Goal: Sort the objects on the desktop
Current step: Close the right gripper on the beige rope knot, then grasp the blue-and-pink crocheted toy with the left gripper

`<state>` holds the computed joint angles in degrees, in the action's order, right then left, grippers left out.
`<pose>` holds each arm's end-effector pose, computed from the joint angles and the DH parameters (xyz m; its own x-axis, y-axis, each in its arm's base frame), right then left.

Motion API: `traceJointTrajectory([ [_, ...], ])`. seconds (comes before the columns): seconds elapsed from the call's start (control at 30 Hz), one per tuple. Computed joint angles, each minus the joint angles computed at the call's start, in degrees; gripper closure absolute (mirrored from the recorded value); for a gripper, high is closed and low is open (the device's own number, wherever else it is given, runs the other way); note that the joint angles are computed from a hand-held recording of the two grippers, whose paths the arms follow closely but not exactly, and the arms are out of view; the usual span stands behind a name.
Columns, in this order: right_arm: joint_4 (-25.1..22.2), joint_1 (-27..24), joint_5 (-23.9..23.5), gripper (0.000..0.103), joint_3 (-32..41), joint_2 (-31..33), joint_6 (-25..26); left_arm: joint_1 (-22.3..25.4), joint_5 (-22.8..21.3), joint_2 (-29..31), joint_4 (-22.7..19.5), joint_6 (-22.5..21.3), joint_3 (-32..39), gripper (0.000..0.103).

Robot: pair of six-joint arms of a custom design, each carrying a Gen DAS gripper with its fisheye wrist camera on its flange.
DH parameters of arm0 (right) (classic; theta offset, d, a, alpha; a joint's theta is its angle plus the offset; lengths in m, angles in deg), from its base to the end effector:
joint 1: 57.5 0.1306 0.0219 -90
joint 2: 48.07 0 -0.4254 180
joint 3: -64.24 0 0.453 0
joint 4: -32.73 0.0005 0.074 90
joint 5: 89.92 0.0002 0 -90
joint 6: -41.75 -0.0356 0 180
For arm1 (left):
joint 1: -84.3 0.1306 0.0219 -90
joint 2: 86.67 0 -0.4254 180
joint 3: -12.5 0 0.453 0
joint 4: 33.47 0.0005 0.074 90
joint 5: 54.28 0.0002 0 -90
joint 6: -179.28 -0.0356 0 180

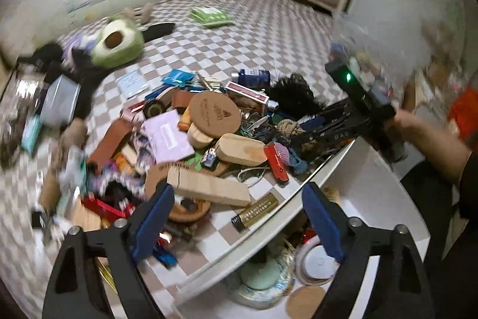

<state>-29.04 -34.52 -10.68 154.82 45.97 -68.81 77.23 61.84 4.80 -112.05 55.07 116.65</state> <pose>0.5035 0.2202 0.4286 -0.9427 -0.0250 -0.3328 -0.1330 0.9427 0.3059 0.5119 -0.0798 0.5585 -0.5867 0.5814 -0.5636 0.7482 0.6554 -0.1028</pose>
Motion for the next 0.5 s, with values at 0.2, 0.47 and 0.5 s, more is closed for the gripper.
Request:
traceJointTrajectory([
  [0.2, 3.2, -1.7, -4.8, 0.066, -1.9, -1.9, -4.2, -3.8, -0.4, 6.0, -6.2, -8.0, 6.2, 0.018],
  [0.47, 7.9, -3.3, -8.5, 0.066, -3.1, -4.2, -8.8, -8.1, -3.4, 11.3, -9.8, -13.9, 9.5, 0.018],
  [0.5, 8.6, -3.5, -9.0, 0.066, -3.3, -4.5, -9.6, -8.5, -3.3, 11.6, -10.0, -14.0, 9.7, 0.018],
])
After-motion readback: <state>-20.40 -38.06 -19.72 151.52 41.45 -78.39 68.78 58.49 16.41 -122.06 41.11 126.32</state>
